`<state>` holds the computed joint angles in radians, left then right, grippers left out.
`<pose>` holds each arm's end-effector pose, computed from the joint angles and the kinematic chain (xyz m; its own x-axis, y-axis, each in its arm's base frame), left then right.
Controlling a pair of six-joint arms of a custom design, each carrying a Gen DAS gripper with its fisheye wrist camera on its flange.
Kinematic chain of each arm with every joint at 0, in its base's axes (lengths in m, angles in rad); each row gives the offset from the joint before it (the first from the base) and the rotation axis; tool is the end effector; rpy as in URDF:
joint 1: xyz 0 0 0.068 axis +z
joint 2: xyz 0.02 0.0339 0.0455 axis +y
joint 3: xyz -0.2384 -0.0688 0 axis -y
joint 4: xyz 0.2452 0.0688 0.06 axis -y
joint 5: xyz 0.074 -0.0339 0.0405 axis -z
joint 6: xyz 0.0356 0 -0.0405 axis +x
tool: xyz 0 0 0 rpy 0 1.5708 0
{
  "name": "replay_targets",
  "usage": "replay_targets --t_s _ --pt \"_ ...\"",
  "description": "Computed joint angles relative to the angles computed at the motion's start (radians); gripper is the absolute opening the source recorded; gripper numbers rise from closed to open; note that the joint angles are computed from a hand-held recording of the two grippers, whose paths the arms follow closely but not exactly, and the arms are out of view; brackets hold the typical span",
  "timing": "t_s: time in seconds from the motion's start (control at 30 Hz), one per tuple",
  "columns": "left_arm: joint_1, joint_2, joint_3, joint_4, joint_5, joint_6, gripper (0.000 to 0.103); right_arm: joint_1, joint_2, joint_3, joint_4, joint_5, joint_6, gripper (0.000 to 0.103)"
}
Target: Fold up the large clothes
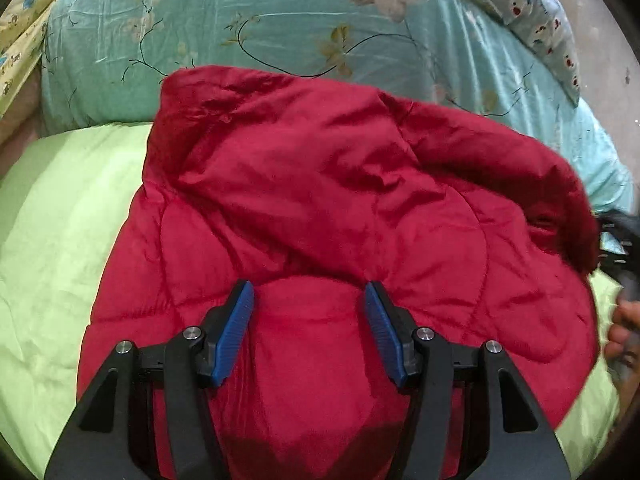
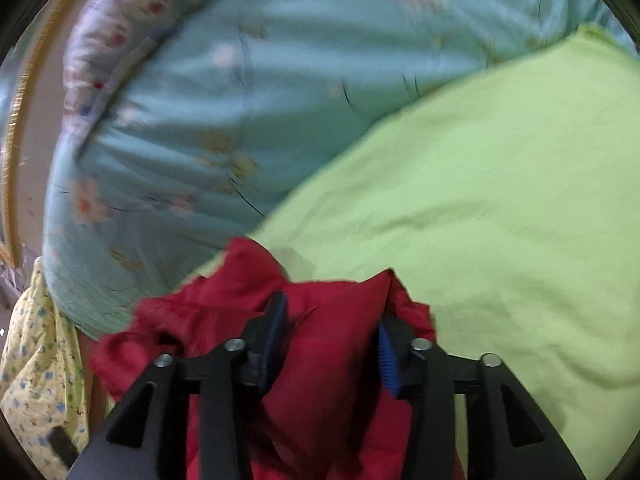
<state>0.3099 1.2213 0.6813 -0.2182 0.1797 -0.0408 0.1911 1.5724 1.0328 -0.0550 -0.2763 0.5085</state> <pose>0.2483 0.0728 0.1879 -0.6471 -0.2494 -0.7205 -0.2030 0.9672 -0.1524 0.3430 0.0762 0.2168 -0.6774 0.3460 -0.6492 -0.0856 0.8394 0.5368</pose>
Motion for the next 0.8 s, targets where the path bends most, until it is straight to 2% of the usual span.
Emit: replay_targets --t_s 0.1,0.17,0.27,0.37,0.47,0.53,0.63,0.8 --pt "-0.020 0.034 0.037 -0.021 -0.031 -0.012 0.057 0.040 -0.204 -0.130 0.010 0.069 -0.054 0.059" --pt "-0.031 0.055 0.053 -0.021 -0.050 -0.016 0.057 0.122 -0.239 -0.130 -0.050 0.094 -0.151 0.063" --pt "-0.024 0.062 0.068 -0.045 -0.057 -0.006 0.057 0.246 -0.110 -0.012 -0.165 0.104 -0.294 0.063" --pt "-0.028 0.085 0.110 -0.088 -0.074 0.009 0.058 0.329 0.058 0.123 -0.247 0.206 -0.373 0.061" --pt "-0.025 0.130 0.164 -0.111 -0.100 0.022 0.058 0.308 0.204 0.256 -0.288 0.229 -0.363 0.061" --pt "-0.002 0.211 0.233 -0.117 -0.097 0.030 0.059 0.282 0.266 0.323 -0.310 0.246 -0.346 0.063" --pt "0.050 0.308 0.310 -0.124 -0.023 0.009 0.059 0.223 0.348 0.417 -0.345 0.185 -0.284 0.063" --pt "0.083 0.417 0.369 -0.063 0.010 -0.023 0.059 0.180 0.401 0.435 -0.294 0.179 -0.234 0.063"
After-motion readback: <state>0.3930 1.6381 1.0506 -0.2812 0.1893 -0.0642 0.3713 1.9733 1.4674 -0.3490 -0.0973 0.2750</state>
